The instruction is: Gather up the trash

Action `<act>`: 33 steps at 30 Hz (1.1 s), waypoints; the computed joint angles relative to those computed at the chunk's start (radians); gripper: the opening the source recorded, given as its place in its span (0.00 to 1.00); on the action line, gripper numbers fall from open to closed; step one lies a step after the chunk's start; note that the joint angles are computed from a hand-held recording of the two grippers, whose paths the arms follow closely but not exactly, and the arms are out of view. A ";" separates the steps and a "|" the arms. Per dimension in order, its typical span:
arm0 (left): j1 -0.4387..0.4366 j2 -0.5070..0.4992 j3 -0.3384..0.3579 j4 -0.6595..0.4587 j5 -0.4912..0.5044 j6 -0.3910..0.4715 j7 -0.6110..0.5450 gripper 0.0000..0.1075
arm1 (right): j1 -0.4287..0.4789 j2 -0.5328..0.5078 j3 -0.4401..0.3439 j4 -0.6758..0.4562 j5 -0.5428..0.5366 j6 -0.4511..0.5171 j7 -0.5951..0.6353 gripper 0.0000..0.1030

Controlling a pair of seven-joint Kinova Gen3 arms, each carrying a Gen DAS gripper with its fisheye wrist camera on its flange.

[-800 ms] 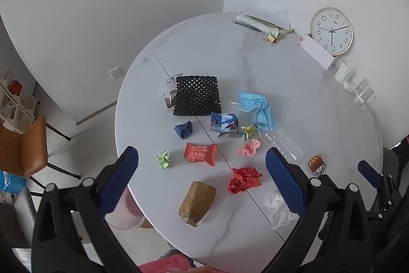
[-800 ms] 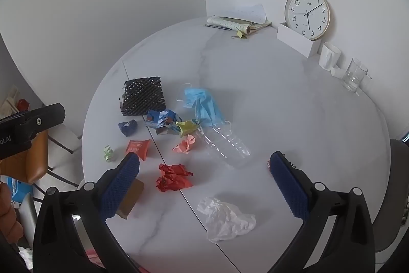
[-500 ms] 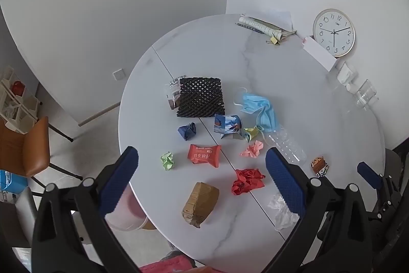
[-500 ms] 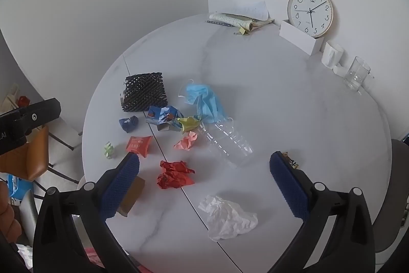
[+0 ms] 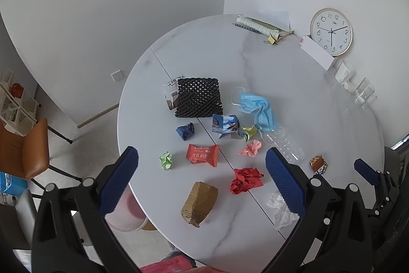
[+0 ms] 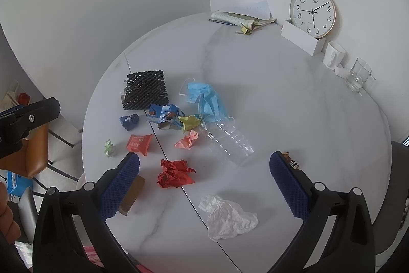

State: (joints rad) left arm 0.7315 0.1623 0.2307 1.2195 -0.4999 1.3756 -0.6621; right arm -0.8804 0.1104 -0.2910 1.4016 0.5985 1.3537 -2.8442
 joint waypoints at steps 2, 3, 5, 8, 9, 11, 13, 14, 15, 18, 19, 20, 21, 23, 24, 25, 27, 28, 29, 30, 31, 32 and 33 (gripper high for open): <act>-0.001 0.001 0.000 -0.002 0.003 0.000 -0.002 0.89 | 0.000 0.002 0.000 -0.003 0.000 0.002 0.001 0.98; -0.001 0.001 0.000 -0.002 0.003 0.001 -0.002 0.89 | 0.000 0.003 0.001 -0.004 -0.001 0.003 0.001 0.98; -0.001 0.000 -0.001 0.000 0.004 0.001 -0.002 0.89 | -0.001 0.002 0.001 -0.004 -0.003 0.003 0.002 0.98; 0.000 -0.002 0.000 0.002 0.003 0.001 0.003 0.89 | -0.003 0.003 -0.001 -0.001 -0.002 0.002 0.001 0.98; 0.001 -0.003 0.001 0.002 0.001 0.002 0.004 0.89 | -0.004 0.002 -0.001 0.000 -0.003 0.001 0.001 0.98; 0.003 -0.003 0.002 0.004 -0.002 0.003 0.008 0.89 | -0.003 0.004 0.000 -0.004 -0.005 0.002 0.005 0.98; 0.001 -0.005 0.002 0.007 -0.001 0.002 0.010 0.89 | -0.004 0.005 0.001 -0.005 -0.004 0.003 0.007 0.98; 0.002 -0.006 0.002 0.008 -0.002 0.002 0.014 0.89 | -0.004 0.005 0.002 -0.006 -0.006 0.002 0.008 0.98; 0.001 -0.008 0.003 0.010 -0.001 0.001 0.015 0.89 | -0.004 0.004 0.001 -0.006 -0.006 0.003 0.008 0.98; 0.000 -0.010 0.005 0.013 -0.002 0.000 0.018 0.89 | -0.005 0.007 0.003 -0.011 -0.006 0.007 0.010 0.98; -0.003 -0.010 0.005 0.012 0.000 -0.001 0.014 0.89 | -0.004 0.007 0.004 -0.013 -0.008 0.008 0.012 0.98; -0.003 -0.010 0.005 0.012 0.000 -0.001 0.014 0.89 | -0.004 0.005 0.004 -0.010 -0.007 0.005 0.010 0.98; -0.003 -0.010 0.006 0.013 -0.001 -0.001 0.015 0.89 | -0.004 0.007 0.004 -0.011 -0.007 0.006 0.010 0.98; -0.005 -0.010 0.006 0.011 0.001 0.000 0.014 0.89 | -0.004 0.007 0.004 -0.012 -0.008 0.007 0.012 0.98; -0.005 -0.011 0.006 0.012 0.002 -0.001 0.012 0.89 | -0.004 0.006 0.004 -0.012 -0.008 0.008 0.012 0.98; -0.004 -0.010 0.007 0.012 0.000 -0.001 0.014 0.89 | -0.004 0.007 0.005 -0.013 -0.008 0.007 0.013 0.98; -0.003 -0.011 0.007 0.013 -0.003 0.000 0.017 0.89 | -0.005 0.007 0.004 -0.013 -0.007 0.010 0.011 0.98; -0.004 -0.011 0.007 0.013 -0.002 -0.001 0.016 0.89 | -0.005 0.007 0.004 -0.013 -0.008 0.010 0.011 0.98; -0.005 -0.012 0.007 0.015 0.000 -0.003 0.015 0.89 | -0.006 0.007 0.004 -0.013 -0.007 0.010 0.010 0.98; -0.006 -0.013 0.007 0.015 0.000 -0.003 0.015 0.89 | -0.007 0.006 0.004 -0.013 -0.006 0.012 0.009 0.98; -0.006 -0.012 0.007 0.014 0.001 -0.002 0.014 0.89 | -0.006 0.007 0.004 -0.012 -0.006 0.011 0.010 0.98; -0.007 -0.013 0.007 0.014 0.002 -0.003 0.013 0.89 | -0.007 0.005 0.003 -0.012 -0.006 0.012 0.010 0.98; -0.007 -0.013 0.007 0.015 0.002 -0.002 0.013 0.89 | -0.006 0.006 0.004 -0.012 -0.007 0.010 0.011 0.98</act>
State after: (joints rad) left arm 0.7246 0.1492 0.2382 1.2342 -0.4983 1.3733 -0.6490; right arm -0.8862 0.1165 -0.2874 1.3899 0.5916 1.3640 -2.8335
